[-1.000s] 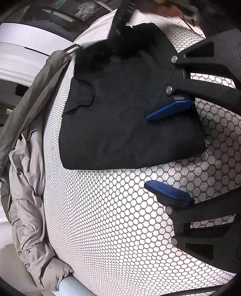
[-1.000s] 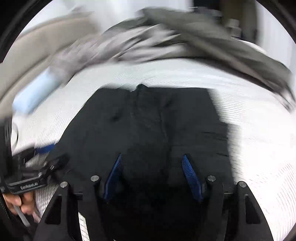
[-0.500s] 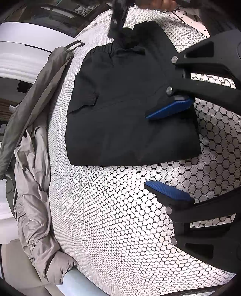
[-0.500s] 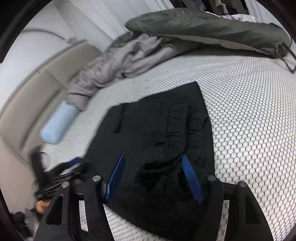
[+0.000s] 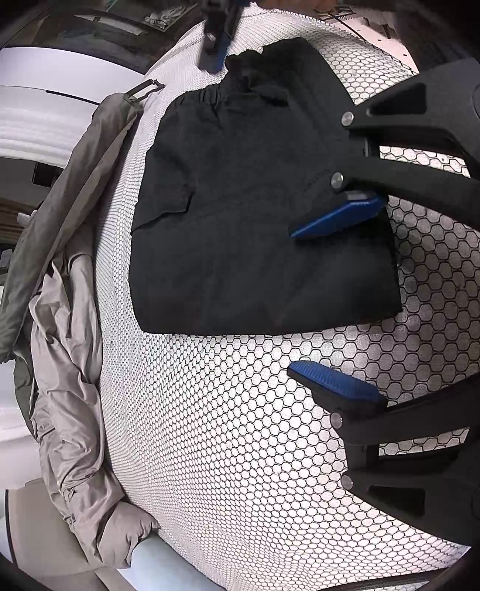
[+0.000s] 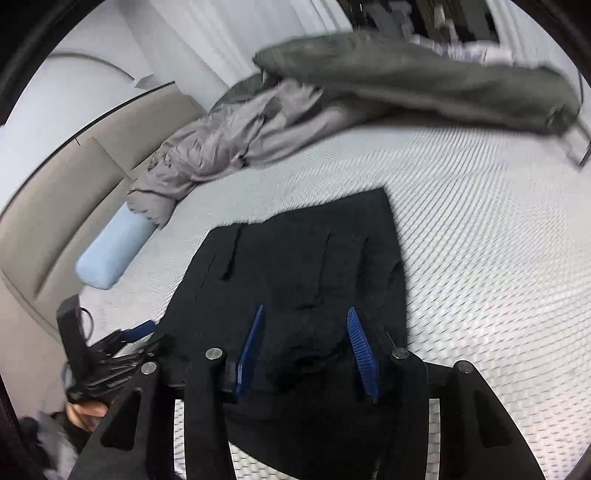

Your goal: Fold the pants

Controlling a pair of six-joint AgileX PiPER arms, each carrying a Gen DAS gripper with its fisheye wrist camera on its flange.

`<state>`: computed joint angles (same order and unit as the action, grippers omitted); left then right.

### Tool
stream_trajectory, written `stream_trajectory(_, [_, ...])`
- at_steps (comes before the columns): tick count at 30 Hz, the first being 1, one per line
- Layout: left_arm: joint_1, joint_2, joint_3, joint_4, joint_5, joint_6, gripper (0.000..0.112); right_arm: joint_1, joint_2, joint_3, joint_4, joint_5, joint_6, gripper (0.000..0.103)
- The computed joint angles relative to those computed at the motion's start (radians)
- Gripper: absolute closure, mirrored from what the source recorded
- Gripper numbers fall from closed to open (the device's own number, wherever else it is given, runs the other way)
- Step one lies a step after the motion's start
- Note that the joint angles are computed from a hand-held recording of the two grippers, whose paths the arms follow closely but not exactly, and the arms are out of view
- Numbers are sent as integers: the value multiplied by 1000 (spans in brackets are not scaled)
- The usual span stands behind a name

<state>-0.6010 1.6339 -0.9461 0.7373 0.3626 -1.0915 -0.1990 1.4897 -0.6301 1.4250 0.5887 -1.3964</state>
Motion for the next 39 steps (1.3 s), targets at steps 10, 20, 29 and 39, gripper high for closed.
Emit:
stream_trajectory(10, [9,-1,12,27,-9,-2,46,6,157,-61,-112,41,-8,83])
stream_trajectory(20, [60,-58,47,-83,-48,104,46,-21,-127,110,-64,13,-147,92])
stream_trajectory(29, [51,-46,41,-60,-28,85,46,-306,86,35,-133,263,-104,60])
stream_trajectory(39, [59,-44,39,-96,-35,132,46,-229,176,-37,-161,302,18,60])
